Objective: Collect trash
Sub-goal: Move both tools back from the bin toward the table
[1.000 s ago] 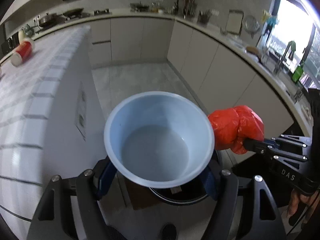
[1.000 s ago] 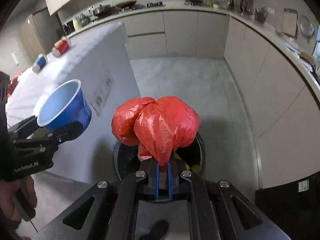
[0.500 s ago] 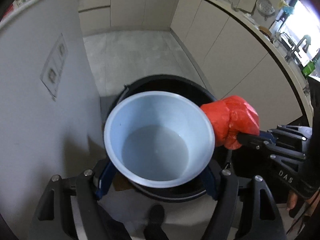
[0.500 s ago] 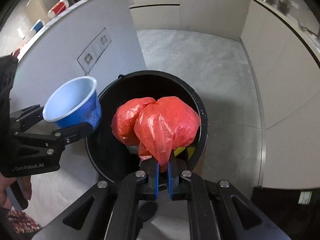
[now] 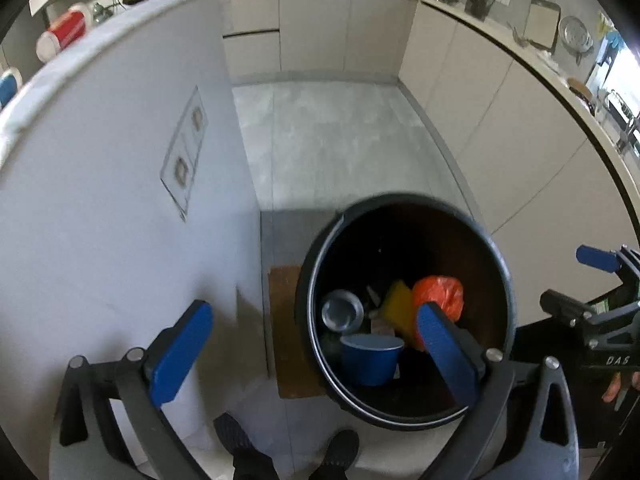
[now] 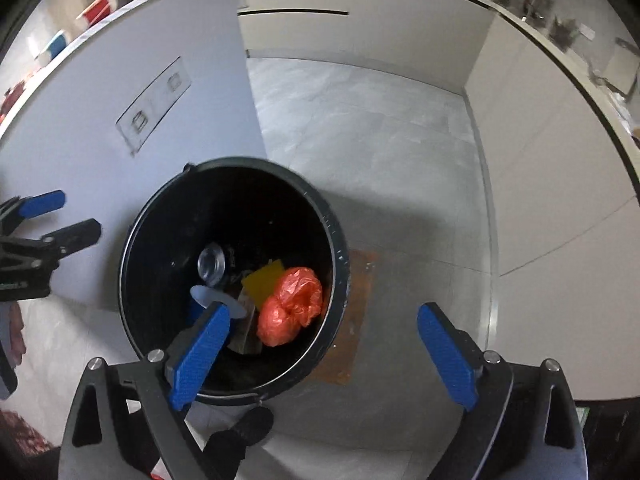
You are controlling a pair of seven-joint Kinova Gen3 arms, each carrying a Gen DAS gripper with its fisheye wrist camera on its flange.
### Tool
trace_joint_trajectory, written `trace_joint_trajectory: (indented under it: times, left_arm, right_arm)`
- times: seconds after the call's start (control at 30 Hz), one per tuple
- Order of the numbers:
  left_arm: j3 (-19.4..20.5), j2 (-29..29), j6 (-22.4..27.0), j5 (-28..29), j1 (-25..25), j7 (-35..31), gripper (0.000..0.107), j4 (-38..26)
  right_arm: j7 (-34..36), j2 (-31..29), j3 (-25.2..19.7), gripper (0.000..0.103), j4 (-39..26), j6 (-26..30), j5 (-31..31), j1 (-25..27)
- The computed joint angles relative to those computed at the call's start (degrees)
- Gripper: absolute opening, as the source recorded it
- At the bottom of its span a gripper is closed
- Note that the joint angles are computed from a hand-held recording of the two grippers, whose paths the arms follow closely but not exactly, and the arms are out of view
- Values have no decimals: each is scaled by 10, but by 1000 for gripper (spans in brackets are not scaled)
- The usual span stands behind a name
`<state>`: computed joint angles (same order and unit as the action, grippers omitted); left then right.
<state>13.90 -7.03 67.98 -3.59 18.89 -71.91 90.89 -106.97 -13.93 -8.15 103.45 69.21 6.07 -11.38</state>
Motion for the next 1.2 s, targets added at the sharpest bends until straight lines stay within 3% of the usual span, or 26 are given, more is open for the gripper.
trace_joint_trajectory:
  times: [0.03, 0.5, 0.63, 0.9, 1.03, 1.2]
  left_arm:
    - [-2, 3, -1, -2, -2, -1, 103, -10]
    - [-31, -57, 31, 19, -49, -45, 103, -98]
    - [-58, -69, 25, 38, -72, -80, 103, -101]
    - [-143, -104, 13, 87, -127, -184, 103, -79]
    - [-184, -103, 9, 106, -161, -227, 103, -82]
    - [-237, -82, -4, 134, -206, -283, 103, -97]
  right_arm:
    - [-9, -3, -4, 103, -2, 2, 5, 2]
    - [-162, -30, -82, 103, -115, 35, 72, 4]
    - [-188, -3, -110, 103, -169, 54, 88, -19]
    - [-296, 77, -195, 103, -269, 101, 208, -92]
    - [-324, 129, -213, 103, -331, 126, 258, -147]
    - [-333, 203, -204, 103, -427, 133, 294, -215]
